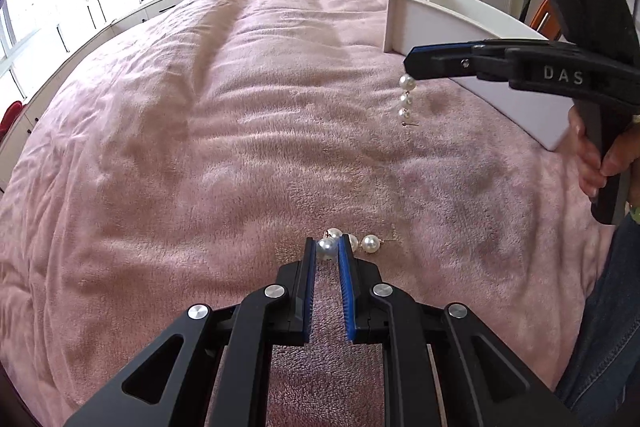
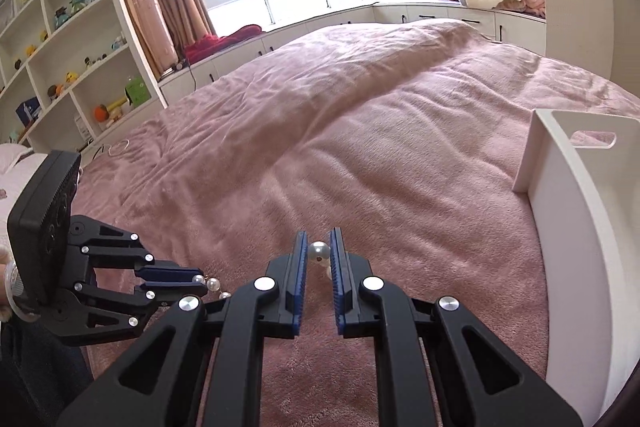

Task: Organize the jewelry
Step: 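Carry both pearl drop earrings over the white tray and lower them inside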

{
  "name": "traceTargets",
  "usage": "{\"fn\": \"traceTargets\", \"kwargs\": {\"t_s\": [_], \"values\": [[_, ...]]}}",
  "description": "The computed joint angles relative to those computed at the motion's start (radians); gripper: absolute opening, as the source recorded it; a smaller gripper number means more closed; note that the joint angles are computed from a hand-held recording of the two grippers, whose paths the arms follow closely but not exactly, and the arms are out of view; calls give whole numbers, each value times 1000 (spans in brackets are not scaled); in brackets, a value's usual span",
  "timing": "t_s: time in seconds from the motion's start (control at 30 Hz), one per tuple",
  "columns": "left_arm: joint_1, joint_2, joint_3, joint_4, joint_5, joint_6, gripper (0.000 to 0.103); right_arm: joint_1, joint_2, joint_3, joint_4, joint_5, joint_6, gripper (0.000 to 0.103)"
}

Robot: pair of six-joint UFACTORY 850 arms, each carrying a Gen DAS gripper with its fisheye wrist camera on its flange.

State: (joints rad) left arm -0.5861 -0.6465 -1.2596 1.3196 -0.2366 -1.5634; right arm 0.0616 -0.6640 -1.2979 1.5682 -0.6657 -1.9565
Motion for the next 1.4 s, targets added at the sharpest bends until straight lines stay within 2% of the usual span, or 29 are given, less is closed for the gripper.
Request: {"fn": "traceTargets", "kwargs": {"t_s": [0.13,0.3,0.4,0.57,0.83,1.0,1.23,1.33,1.4], "values": [[-14,-9,-54,-198,-73,217,16,-23,28,15,52,-37,-28,12],[-25,-6,-119,-249,-119,311,16,-60,63,38,131,-84,-75,12],[-38,-18,-177,-278,-158,377,16,-76,86,52,184,-76,-115,12],[-52,-54,-295,-401,-202,528,16,-117,123,85,270,-110,-161,12],[-77,-141,-496,-524,-294,684,16,-180,172,127,386,-153,-201,12],[-96,-212,-639,-572,-356,756,16,-206,203,151,463,-135,-269,12],[-120,-334,-877,-631,-450,868,16,-255,232,180,524,-158,-291,12],[-126,-408,-1020,-672,-498,934,16,-280,243,190,537,-174,-280,12],[-129,-481,-1161,-715,-545,991,16,-291,247,191,545,-170,-281,12]]}}
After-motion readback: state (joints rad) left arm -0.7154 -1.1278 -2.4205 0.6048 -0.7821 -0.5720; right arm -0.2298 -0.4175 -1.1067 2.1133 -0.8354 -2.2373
